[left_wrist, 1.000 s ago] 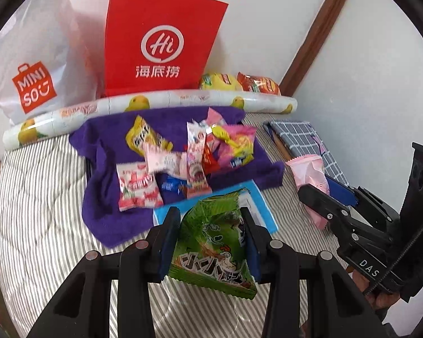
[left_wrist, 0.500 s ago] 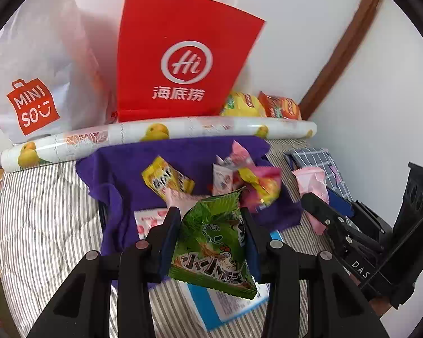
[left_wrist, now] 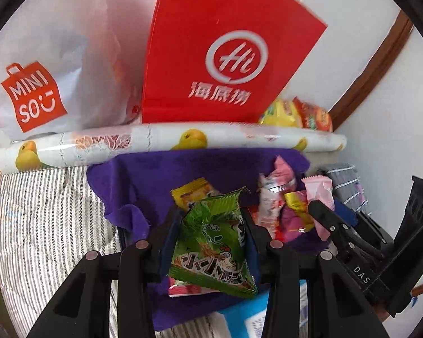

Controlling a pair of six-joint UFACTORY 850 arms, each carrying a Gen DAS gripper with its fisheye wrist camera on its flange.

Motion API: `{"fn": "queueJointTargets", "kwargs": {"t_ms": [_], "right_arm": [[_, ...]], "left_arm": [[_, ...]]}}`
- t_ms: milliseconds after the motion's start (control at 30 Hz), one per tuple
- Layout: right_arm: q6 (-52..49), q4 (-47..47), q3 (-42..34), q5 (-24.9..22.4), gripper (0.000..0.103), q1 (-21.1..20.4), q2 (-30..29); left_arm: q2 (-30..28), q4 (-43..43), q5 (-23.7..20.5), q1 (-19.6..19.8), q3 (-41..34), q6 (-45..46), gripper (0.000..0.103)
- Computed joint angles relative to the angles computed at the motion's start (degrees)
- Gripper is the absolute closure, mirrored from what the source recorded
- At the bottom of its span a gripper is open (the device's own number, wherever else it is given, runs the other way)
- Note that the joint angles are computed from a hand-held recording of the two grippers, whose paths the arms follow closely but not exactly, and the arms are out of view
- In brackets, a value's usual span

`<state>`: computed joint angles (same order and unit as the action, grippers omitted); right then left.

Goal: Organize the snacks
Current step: 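Carry the peach pastry bag and green chip bag over the purple towel with both tools, then lower and open the right tool to drop the peach bag while the left tool releases the chip bag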

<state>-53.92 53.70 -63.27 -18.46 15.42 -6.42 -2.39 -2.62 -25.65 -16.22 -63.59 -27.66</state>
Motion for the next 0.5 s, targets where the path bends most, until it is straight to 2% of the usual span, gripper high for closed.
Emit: {"fn": "queueJointTargets", "kwargs": {"t_ms": [233, 367, 500], "right_arm": [[-3.3, 3.4, -0.6, -1.3, 0.062, 0.3, -3.5], [-5.4, 4.7, 0.1, 0.5, 0.062, 0.6, -3.3], [-8.9, 8.8, 0.4, -0.3, 0.062, 0.1, -3.0]], "left_arm": [[-2.6, -5.4, -0.3, 1.5, -0.1, 4.3, 0.063], [-3.3, -6.9, -0.1, 1.7, -0.1, 5.7, 0.063], [-2.9, -7.2, 0.4, 1.7, 0.3, 6.1, 0.063]]}}
